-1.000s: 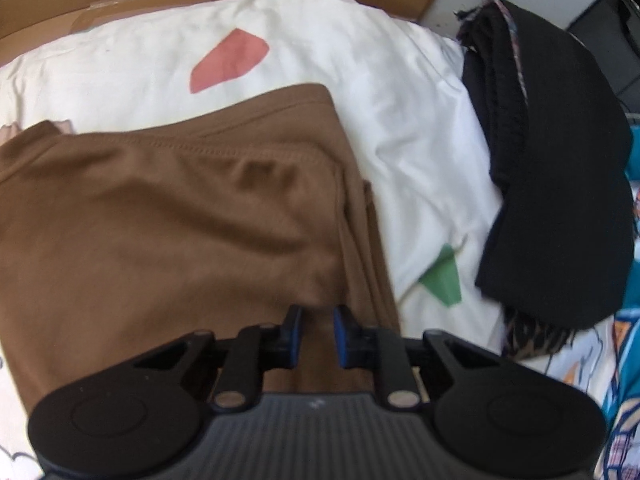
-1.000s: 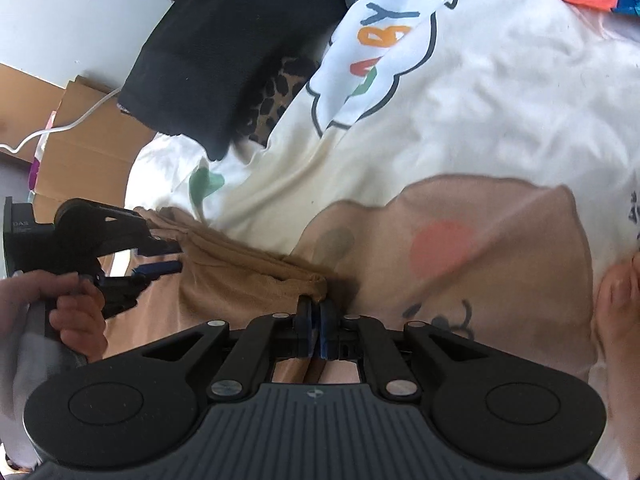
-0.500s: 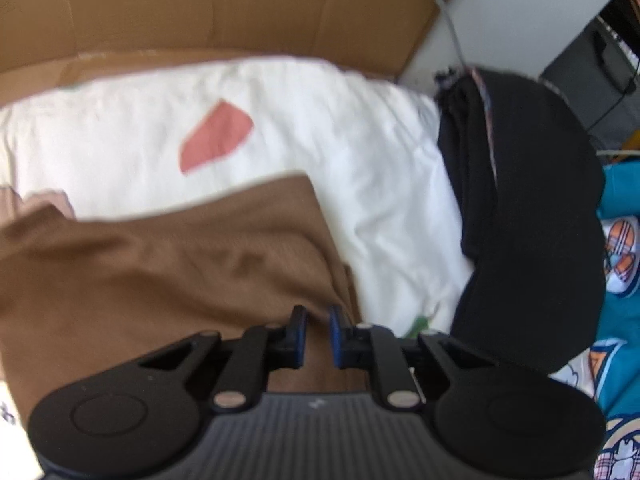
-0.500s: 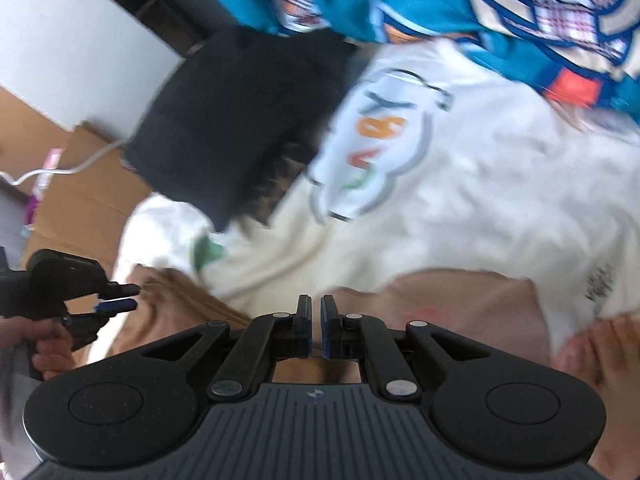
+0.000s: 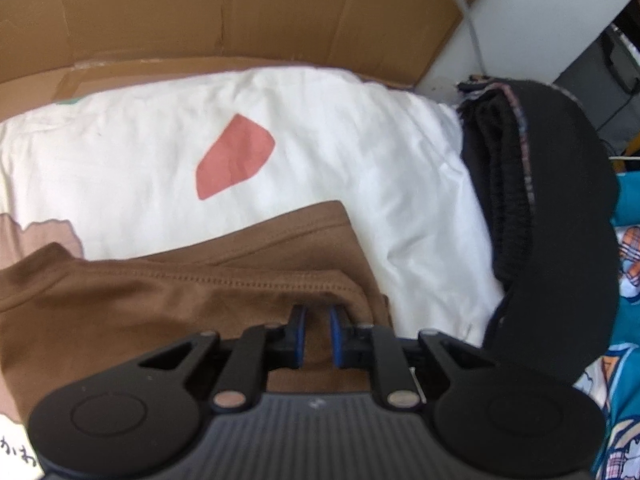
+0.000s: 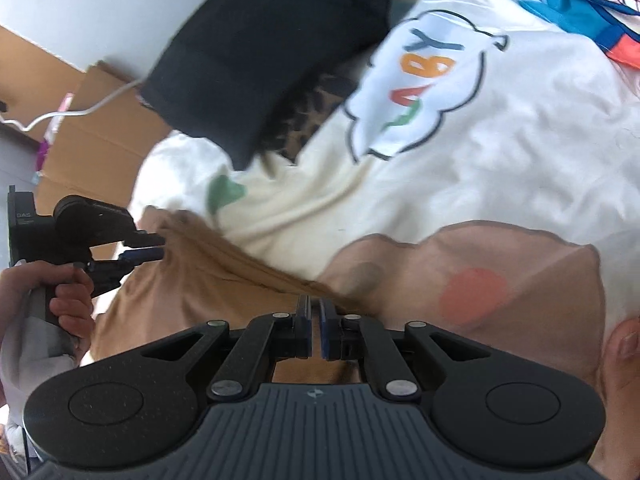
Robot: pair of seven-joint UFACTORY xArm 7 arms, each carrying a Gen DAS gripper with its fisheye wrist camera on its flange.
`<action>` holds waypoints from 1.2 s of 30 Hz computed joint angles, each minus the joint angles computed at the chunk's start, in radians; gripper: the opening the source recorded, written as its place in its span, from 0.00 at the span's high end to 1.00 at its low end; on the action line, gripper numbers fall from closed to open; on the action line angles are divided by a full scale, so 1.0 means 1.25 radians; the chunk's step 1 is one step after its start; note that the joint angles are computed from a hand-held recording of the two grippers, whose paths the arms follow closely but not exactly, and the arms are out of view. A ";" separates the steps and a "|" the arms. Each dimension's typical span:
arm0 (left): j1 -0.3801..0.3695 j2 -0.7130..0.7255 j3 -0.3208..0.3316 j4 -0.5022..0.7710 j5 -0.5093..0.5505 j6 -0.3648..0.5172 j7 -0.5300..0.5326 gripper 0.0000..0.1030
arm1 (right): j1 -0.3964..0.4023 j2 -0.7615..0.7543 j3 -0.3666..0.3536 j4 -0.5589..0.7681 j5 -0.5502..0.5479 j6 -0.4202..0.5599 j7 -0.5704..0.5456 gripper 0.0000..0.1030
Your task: Fold clothes
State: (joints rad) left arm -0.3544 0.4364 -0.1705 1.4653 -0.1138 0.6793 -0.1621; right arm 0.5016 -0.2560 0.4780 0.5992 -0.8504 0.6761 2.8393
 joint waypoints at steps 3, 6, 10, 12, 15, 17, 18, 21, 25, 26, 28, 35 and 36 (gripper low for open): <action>-0.015 0.028 0.009 0.017 0.020 0.003 -0.021 0.88 | 0.003 0.006 -0.005 -0.004 0.012 -0.006 -0.013 0.94; -0.018 0.038 0.010 0.016 0.026 -0.014 -0.033 0.89 | 0.010 0.013 -0.013 -0.003 0.043 -0.003 -0.037 0.94; 0.004 0.035 -0.004 0.026 0.001 -0.008 -0.007 0.90 | 0.016 -0.002 -0.014 -0.007 0.080 -0.006 -0.049 0.93; 0.014 0.026 -0.009 0.032 -0.013 0.009 0.011 0.86 | 0.013 -0.010 -0.006 -0.001 0.086 -0.005 -0.043 0.95; 0.025 -0.012 -0.012 0.016 -0.035 0.031 0.023 0.61 | 0.010 -0.021 0.000 0.015 0.094 0.001 -0.062 0.91; 0.030 -0.049 -0.010 -0.005 -0.045 0.041 0.029 0.58 | 0.006 -0.031 0.003 0.024 0.094 0.003 -0.082 0.76; 0.031 -0.069 -0.009 -0.016 -0.049 0.047 0.029 0.57 | 0.005 -0.040 0.002 0.027 0.094 -0.001 -0.100 0.72; 0.033 -0.143 0.001 -0.061 -0.051 0.066 0.012 0.49 | 0.006 -0.071 -0.009 0.034 0.120 -0.008 -0.202 0.72; 0.053 -0.255 0.011 -0.119 -0.087 0.108 0.003 0.43 | -0.002 -0.132 -0.034 0.032 0.180 -0.047 -0.326 0.72; 0.059 -0.280 0.016 -0.125 -0.092 0.125 0.005 0.41 | 0.004 -0.144 -0.045 0.046 0.200 -0.029 -0.389 0.72; 0.070 -0.317 0.026 -0.119 -0.105 0.165 0.018 0.37 | 0.014 -0.166 -0.066 0.070 0.242 -0.003 -0.499 0.69; 0.124 -0.382 0.071 0.013 -0.115 0.337 0.088 0.28 | 0.055 -0.217 -0.143 0.174 0.392 0.067 -0.837 0.57; 0.134 -0.385 0.078 0.039 -0.117 0.365 0.089 0.27 | 0.059 -0.213 -0.147 0.201 0.405 0.091 -0.888 0.57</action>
